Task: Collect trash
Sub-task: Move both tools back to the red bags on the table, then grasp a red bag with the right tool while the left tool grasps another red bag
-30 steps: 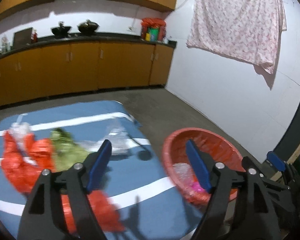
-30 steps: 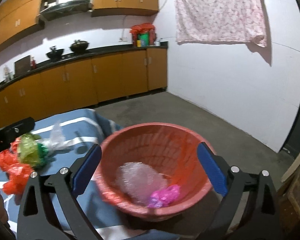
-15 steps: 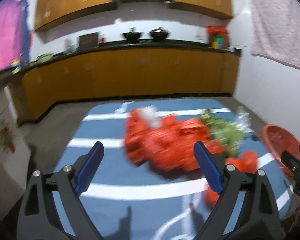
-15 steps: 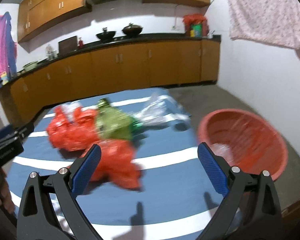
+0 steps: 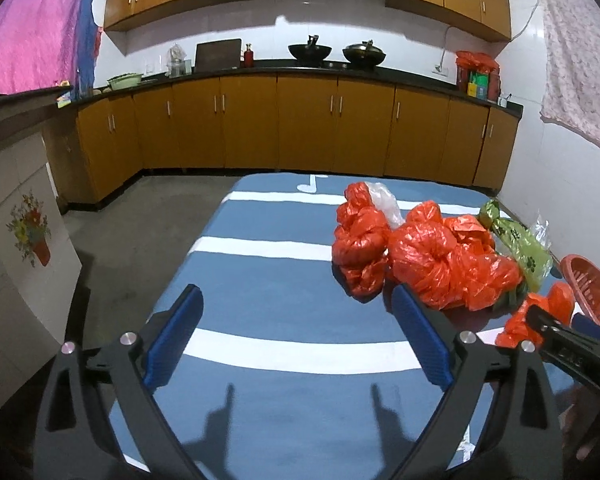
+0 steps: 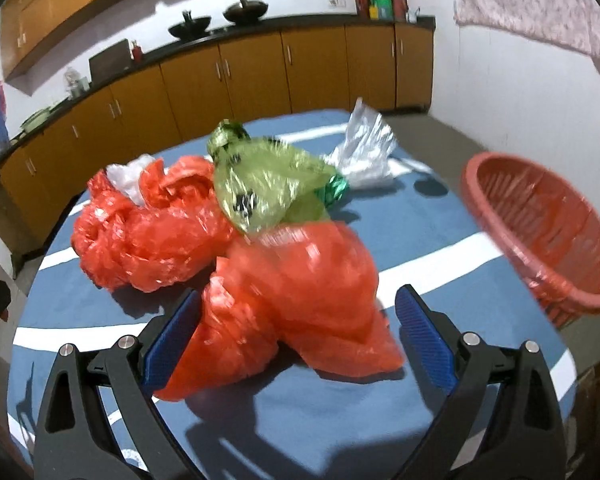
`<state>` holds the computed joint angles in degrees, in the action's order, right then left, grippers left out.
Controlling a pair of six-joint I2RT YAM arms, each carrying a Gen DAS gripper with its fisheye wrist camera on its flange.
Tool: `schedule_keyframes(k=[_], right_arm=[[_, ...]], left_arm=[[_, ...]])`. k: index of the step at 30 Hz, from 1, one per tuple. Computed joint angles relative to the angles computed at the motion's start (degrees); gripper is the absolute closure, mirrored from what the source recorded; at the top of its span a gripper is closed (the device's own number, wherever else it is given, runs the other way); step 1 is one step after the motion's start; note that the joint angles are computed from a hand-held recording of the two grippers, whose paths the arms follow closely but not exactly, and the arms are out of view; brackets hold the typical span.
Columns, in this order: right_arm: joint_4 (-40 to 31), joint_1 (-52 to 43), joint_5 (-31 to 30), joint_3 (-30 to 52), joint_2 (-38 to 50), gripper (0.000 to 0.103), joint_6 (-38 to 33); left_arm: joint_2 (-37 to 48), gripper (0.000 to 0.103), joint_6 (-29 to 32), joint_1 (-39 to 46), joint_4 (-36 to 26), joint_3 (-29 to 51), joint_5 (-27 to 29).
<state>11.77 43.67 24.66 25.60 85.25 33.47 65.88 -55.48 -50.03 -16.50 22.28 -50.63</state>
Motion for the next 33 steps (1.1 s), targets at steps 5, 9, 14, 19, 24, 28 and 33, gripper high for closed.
schedule_keyframes(k=[5,9,14,19,24,28,33], right_arm=[[0.12,2.24,0.25,1.48,2.83,0.011,-1.91],[1.47,3.63,-1.51,1.46,3.74,0.033,-5.0],[2.85,4.23,-0.94,0.28,2.58,0.049,-7.94],[2.21,2.13,-0.41,-2.33,-1.44,0.052,-7.93],[1.46,0.33,3.96,-6.07,-7.08,0.052,-9.97],[0.49,-3.65,3.73,-7.98,-11.17,0.052,-11.49],[-0.1,-9.02,1.76,-9.34,-14.5,0.052,-14.1]], left_arm=[[2.21,0.009,3.46,2.05,6.67,-1.23,2.62],[5.11,0.009,5.85,3.15,10.67,-0.16,4.17],[8.78,0.009,8.58,3.78,14.19,1.89,5.2],[12.46,0.009,10.56,4.32,17.12,4.25,7.0],[16.02,0.009,12.66,3.39,18.92,7.36,7.08],[20.5,0.009,15.8,3.5,20.84,11.29,7.51],[27.0,0.009,17.71,5.88,20.89,17.15,10.44]])
